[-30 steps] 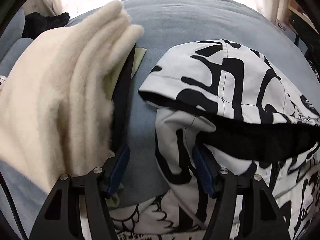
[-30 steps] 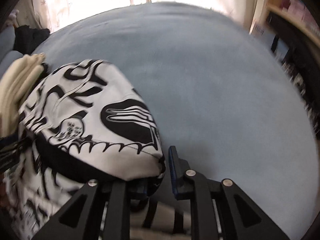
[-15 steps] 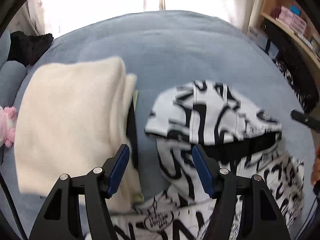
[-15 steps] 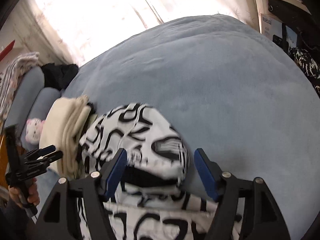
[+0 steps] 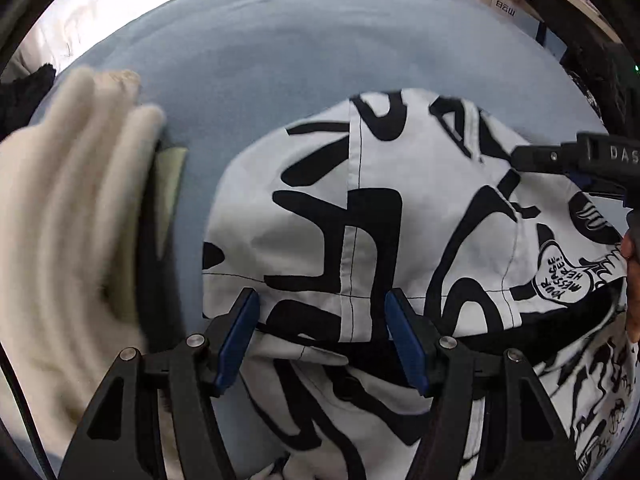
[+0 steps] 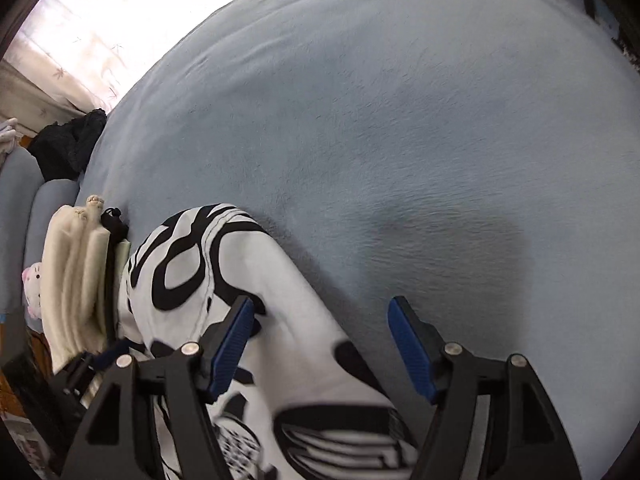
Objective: Fold large clothes
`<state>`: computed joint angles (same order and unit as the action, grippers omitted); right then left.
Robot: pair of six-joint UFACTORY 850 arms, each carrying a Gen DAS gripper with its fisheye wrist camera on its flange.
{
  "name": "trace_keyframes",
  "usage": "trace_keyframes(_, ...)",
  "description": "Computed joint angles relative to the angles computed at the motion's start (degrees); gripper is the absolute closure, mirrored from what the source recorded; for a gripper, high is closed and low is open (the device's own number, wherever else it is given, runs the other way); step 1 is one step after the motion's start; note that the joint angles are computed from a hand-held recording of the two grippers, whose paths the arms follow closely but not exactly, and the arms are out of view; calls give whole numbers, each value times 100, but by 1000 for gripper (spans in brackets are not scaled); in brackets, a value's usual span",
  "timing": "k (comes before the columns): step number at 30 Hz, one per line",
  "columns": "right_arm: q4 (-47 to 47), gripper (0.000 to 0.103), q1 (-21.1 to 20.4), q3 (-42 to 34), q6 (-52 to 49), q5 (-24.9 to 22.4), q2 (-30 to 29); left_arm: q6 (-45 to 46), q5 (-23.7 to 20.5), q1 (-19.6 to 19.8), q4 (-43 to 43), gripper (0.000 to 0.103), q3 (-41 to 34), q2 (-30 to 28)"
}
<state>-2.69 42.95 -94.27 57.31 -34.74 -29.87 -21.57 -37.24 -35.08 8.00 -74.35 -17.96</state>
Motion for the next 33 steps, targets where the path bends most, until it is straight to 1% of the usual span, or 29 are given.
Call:
trace_keyframes(2,124,33,20,-103,-165,51,-102,23,128,51,-171,39,73,7)
trace_keyframes(3,81,45,49,-204,-227,-9,-170,21,164,55,-205,39,95,12)
trace_keyframes(4,-84,69,103,-342,-249,-130,-248,7,197,53,-204,39,132,35)
trace_keyframes(6,-98,98,177,-545,-485,-230,-362,-26,213,39,-138,39,188,81)
trace_keyframes(7,-344,98,234,-588,-374,-284,-363,-47,194,35,-109,39,225,126)
trace_keyframes(8,-829,98,346,-605,-175,-313,-326,-50,184,43,-118,39,271,186)
trace_keyframes(9,-1088,99,415,-585,-132,-263,-286,-15,194,66,-175,39,377,309)
trace_keyframes(12,-2297,100,760,-77,215,353,205,130,305,98,-423,39,692,731)
trace_keyframes(14,-3404,101,1104,375,647,705,647,401,400,186,-715,39,1061,1228)
trace_keyframes(16,-4176,101,1394,732,1035,888,1003,552,393,275,-860,39,1390,1698)
trace_keyframes(17,-4635,101,1592,927,1270,958,1205,613,374,319,-922,39,1554,1935)
trace_keyframes(19,-5386,101,2014,1173,1565,874,1486,675,274,401,-1067,39,1911,2505)
trace_keyframes(21,-5862,101,2453,1218,1542,641,1565,850,184,472,-1353,39,2244,3040)
trace_keyframes(24,-6372,101,3073,1390,1524,125,1735,985,2,511,-1661,39,2800,3931)
trace_keyframes(25,-6596,101,3345,1498,1518,-186,1807,1142,-83,558,-1825,39,2928,4148)
trace_keyframes(27,-6878,101,3758,1639,1487,-776,1845,1374,-310,588,-2116,39,3283,4714)
trace_keyframes(29,-6765,101,4149,1737,1393,-1510,1842,1443,-535,489,-2338,39,3681,5272)
trace_keyframes(30,-6585,101,4302,1802,1399,-1790,1853,1419,-610,435,-2393,39,3817,5450)
trace_keyframes(33,-6119,99,4522,1984,1664,-2077,1936,1291,-1029,304,-2504,39,4271,6100)
